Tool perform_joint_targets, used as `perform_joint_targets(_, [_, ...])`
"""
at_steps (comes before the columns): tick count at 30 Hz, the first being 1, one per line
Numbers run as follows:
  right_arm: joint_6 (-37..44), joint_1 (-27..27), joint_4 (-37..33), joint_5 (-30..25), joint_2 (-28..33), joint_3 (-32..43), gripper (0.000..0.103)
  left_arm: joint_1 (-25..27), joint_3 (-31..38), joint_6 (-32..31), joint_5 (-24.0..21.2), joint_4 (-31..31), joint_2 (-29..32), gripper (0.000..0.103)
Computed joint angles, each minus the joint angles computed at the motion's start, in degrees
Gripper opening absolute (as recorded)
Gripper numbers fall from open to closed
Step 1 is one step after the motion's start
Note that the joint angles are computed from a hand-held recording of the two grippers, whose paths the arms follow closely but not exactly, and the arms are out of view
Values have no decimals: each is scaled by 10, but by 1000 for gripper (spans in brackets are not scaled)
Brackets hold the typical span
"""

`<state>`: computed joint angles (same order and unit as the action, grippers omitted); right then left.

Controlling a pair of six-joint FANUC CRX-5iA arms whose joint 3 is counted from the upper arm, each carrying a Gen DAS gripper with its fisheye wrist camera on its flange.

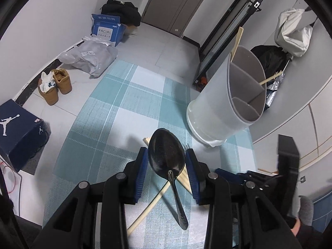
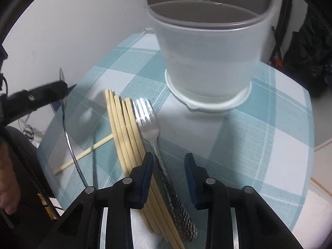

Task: Organize utensils
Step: 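Grasp the steel fork handle with the right gripper while the left gripper holds the spoon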

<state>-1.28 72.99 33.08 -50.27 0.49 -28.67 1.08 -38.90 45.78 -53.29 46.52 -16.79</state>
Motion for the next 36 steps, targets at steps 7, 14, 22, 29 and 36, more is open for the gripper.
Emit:
perform_joint_targets(7, [109, -7, -33, -16, 23, 35, 7, 4, -1, -8, -9, 13, -2, 31])
perform_joint_targets(14, [126, 19, -84, -45, -12, 21, 5, 3, -2, -14, -15, 20, -5, 31])
perform_joint_targets(22, [61, 53, -102, -44, -80, -32, 19, -3, -5, -28, -21, 24, -8, 31])
perform_joint_targets(29, [36, 16, -42, -12, -65, -35, 35, -6, -3, -20, -15, 17, -10, 31])
perform_joint_targets(36, [-18, 19, 15, -30, -32, -28, 21, -14, -3, -17, -5, 10, -17, 31])
